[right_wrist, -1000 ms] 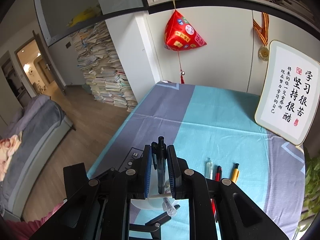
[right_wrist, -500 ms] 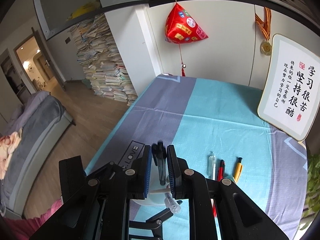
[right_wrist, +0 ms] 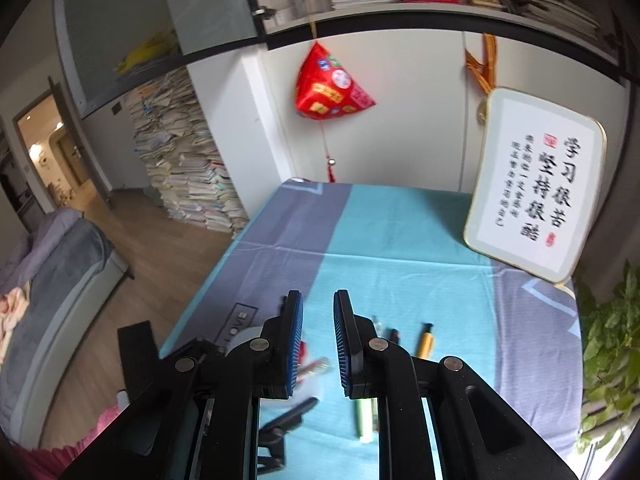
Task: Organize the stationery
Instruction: 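Lower the black pen into the cup and open the right tool, then move the right tool to the orange pen and grasp it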
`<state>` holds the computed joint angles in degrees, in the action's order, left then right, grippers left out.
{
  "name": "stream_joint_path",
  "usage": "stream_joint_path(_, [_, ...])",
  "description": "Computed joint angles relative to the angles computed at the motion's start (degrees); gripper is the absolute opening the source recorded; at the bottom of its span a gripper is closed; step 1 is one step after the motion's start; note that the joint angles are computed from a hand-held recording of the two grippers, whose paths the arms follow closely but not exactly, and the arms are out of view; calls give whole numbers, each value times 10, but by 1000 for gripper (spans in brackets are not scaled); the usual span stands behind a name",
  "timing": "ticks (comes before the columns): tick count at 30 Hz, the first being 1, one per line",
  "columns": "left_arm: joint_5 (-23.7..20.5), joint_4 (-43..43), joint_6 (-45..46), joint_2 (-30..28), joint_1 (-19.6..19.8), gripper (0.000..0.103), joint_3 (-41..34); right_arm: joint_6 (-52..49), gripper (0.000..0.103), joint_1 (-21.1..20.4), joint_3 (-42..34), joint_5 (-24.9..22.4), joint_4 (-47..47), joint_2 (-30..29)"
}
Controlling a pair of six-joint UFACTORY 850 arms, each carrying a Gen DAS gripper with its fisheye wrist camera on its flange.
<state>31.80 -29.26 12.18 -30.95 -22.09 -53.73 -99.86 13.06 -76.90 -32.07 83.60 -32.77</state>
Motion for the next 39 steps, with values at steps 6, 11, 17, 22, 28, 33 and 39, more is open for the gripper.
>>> stream_joint_path(6, [0,0,0,0,0,75,0,76,16,-14,-15,68,-48,-36])
stream_joint_path(11, [0,0,0,0,0,75,0,230,16,-20,-36,110,-176,-84])
stream_joint_path(17, [0,0,0,0,0,75,0,268,16,-21,-44,96,-211,-109])
stream_joint_path(22, [0,0,0,0,0,75,0,297,16,-16,-63,91,-240,-126])
stream_joint_path(28, [1,0,0,0,0,75,0,271,16,-3,-53,120,-236,-126])
stream_joint_path(33, [0,0,0,0,0,75,0,194,11,7,-18,208,-170,-99])
stream_joint_path(39, [0,-1,2,0,0,75,-1,308,10,-13,-14,249,-281,-83])
